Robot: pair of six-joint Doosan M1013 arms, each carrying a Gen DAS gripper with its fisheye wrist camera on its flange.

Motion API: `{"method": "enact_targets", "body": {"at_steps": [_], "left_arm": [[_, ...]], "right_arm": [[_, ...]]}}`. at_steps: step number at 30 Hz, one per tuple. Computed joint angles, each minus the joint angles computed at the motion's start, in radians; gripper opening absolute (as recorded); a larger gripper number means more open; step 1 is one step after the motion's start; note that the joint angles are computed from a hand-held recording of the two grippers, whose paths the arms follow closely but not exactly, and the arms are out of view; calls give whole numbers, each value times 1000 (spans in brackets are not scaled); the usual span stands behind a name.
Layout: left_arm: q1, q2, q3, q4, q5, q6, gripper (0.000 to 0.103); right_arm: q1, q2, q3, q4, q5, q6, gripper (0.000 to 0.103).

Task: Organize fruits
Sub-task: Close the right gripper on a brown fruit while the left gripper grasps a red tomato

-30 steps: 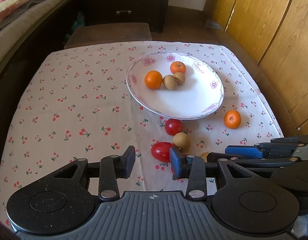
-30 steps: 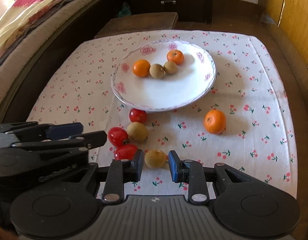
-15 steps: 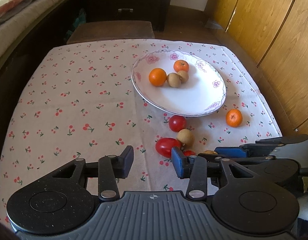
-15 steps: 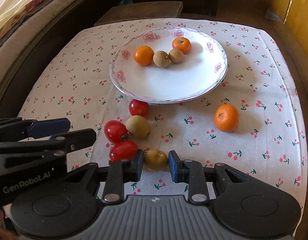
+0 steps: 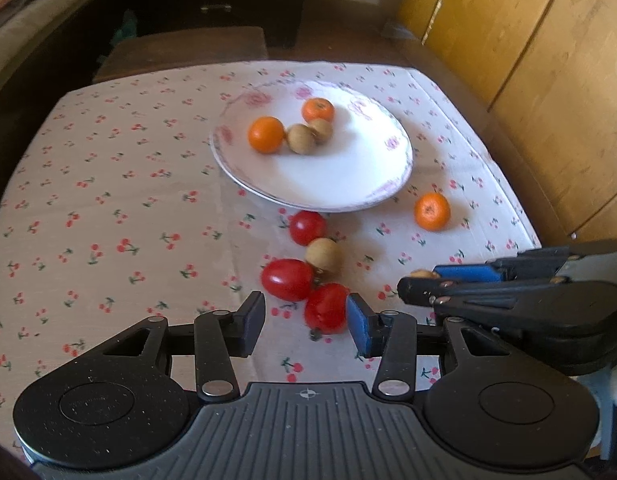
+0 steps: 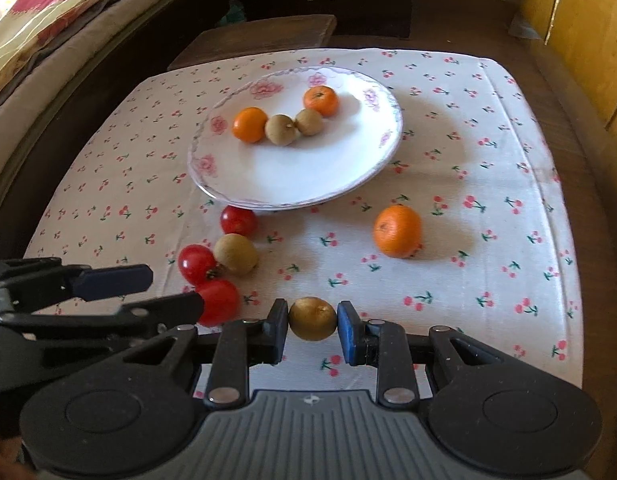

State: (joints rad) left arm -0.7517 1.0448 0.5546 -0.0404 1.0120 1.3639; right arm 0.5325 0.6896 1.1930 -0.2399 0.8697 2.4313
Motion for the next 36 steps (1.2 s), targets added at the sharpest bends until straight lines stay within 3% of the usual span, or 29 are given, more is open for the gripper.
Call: {"method": "enact_targets", "body": {"at_steps": [12, 17, 24, 36], "left_arm": [[-21, 69, -109, 41, 85, 21, 53], [-30, 82, -126, 76, 105, 25, 47], [-36, 75, -113, 100, 99, 44, 39], [-44, 45, -60, 139, 74, 70, 38]], "right_arm": [[-12, -25, 51, -17, -5, 24, 29], [-13, -27, 54, -28, -2, 31, 29], [-11, -25, 48, -29, -1, 22, 29], [-8, -18, 37, -28, 3, 2, 29]]}}
